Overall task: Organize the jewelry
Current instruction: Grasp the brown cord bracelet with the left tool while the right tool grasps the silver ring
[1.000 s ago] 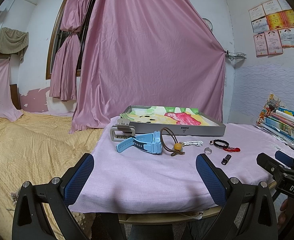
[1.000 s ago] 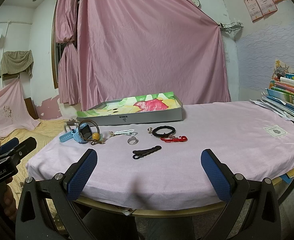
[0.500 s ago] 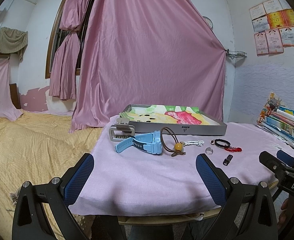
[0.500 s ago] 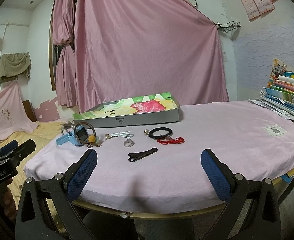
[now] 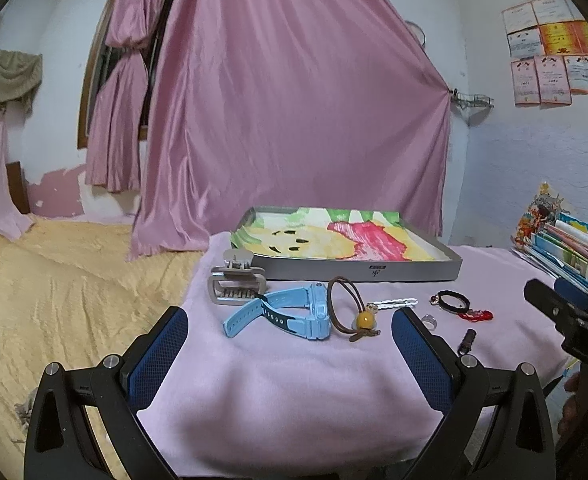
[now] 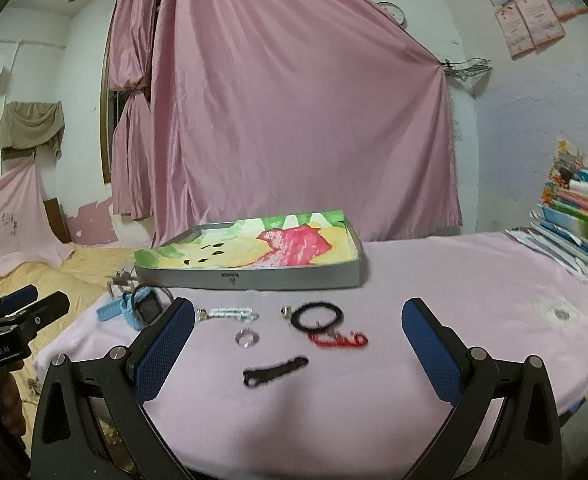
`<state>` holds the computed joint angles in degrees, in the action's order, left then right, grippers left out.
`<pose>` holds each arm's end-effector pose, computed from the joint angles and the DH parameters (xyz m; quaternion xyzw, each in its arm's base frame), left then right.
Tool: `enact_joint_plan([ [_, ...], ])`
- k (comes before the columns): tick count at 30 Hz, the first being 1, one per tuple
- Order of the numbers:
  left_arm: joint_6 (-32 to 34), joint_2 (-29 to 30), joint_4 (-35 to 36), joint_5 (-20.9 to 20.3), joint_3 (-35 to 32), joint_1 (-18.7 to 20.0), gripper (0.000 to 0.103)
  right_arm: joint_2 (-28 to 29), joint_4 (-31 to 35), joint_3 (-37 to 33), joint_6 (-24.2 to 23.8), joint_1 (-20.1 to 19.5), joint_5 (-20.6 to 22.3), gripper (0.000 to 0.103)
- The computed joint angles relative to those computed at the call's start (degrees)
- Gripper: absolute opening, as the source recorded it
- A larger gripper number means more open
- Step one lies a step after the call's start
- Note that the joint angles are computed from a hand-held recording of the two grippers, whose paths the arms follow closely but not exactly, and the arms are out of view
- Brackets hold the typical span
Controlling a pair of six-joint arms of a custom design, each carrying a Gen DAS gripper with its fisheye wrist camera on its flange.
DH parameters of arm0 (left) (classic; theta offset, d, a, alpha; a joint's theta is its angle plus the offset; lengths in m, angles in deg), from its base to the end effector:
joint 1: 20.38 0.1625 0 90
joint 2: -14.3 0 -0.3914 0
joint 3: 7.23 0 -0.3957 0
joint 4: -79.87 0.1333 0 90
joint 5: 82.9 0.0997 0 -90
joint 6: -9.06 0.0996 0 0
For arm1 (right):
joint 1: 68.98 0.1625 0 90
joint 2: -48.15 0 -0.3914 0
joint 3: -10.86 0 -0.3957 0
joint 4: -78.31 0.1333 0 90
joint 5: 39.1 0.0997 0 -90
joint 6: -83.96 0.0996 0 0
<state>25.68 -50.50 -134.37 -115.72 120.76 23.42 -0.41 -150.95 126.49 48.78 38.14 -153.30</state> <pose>-0.1678 -0.4616 0.2246 0.1868 0.7722 -0.5364 0.2847 0.2445 -0.4795 0.1586 0.2374 -0.7636 0.5423 0.2577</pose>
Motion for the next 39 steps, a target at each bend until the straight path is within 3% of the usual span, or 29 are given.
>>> enact_joint_plan([
  [8,-4.46,-0.91,11.12,-4.89,-4.48,3.81,0.102,0.71,9.88,-5.79,1.84,-0.53,-0.45,0.102],
  [15,-3.26,0.36,14.93,-7.39,-7.77,5.11,0.102,0.78,19.42,-8.38,5.61,-1.63,-0.50,0.102],
  [18,-2.52,0.89,16.71,-8.50,-8.96,5.47,0.090,1.04,22.02,-8.92,5.96,-1.90,-0.07,0.098],
  [19,-2.50,1.01,17.71,-8.76,-9.57,5.73,0.085,0.97,23.58,-9.18,6.22,-1.98,0.09,0.094],
  [21,-2.82,1.17,19.57,-9.52,-10.42,6.13,0.077,0.92,26.13,-9.73,6.54,-2.03,-0.09,0.078],
  [29,-3.95,2.02,25.79,-11.86,-12.36,6.95,0.043,1.15,35.03,-11.10,7.44,-2.48,0.43,0.054],
  [35,-3.26,2.56,27.33,-12.03,-12.91,6.91,0.030,1.74,39.60,-12.43,7.91,-2.24,-0.04,0.050],
  [39,-3.96,2.74,29.32,-11.43,-13.41,6.93,0.022,2.24,42.46,-13.41,8.38,-2.02,-0.93,0.040],
])
